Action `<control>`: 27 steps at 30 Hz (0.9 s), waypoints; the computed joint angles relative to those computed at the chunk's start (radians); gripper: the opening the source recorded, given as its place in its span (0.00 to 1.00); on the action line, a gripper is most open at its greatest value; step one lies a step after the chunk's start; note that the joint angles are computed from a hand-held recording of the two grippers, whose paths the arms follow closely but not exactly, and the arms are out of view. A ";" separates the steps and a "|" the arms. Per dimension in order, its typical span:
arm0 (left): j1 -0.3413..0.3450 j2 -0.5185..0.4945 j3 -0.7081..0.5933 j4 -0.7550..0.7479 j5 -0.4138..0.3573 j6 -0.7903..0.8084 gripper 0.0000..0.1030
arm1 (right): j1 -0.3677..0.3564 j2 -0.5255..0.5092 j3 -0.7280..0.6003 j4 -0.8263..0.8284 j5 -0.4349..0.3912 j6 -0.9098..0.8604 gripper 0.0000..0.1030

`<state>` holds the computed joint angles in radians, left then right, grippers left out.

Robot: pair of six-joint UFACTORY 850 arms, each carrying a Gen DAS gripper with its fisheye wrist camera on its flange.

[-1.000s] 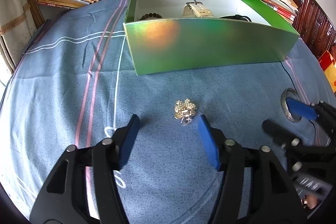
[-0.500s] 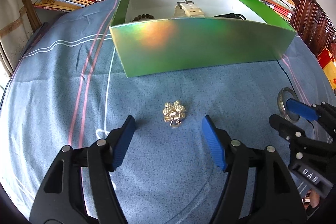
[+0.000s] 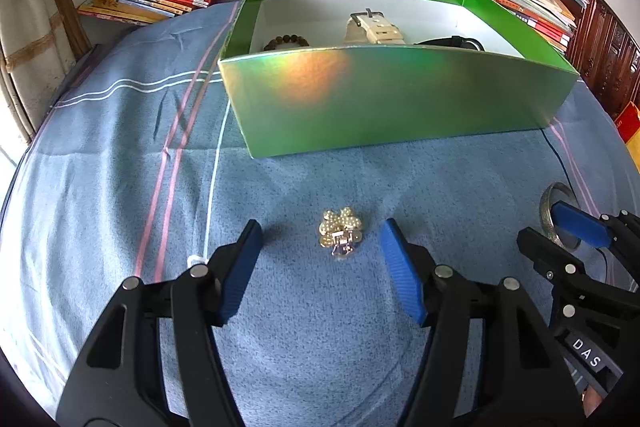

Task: Organize jewelry
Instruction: 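Position the left tool over the gold flower brooch while the right tool hovers over the silver bangle, then grasp the flower brooch with the left tool while the right tool grasps the silver bangle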

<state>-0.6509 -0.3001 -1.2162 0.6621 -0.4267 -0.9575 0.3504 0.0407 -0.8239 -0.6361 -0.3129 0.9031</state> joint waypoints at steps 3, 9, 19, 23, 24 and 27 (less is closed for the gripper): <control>-0.004 0.003 0.007 0.042 0.005 -0.048 0.61 | 0.004 0.002 0.002 -0.013 -0.005 0.019 0.40; -0.005 0.003 0.012 0.073 -0.002 -0.093 0.70 | 0.006 0.001 0.001 -0.018 -0.008 0.033 0.40; -0.006 0.001 0.015 0.107 -0.002 -0.140 0.75 | 0.009 0.007 0.007 -0.026 -0.013 0.042 0.40; -0.006 0.003 0.013 0.093 0.007 -0.117 0.65 | 0.002 0.016 0.013 0.034 0.000 -0.020 0.23; -0.008 0.005 0.014 0.093 0.011 -0.110 0.61 | 0.003 0.018 0.015 0.047 0.003 -0.039 0.16; -0.017 0.007 0.013 0.083 0.025 -0.077 0.31 | 0.007 0.020 0.014 0.082 0.006 -0.088 0.04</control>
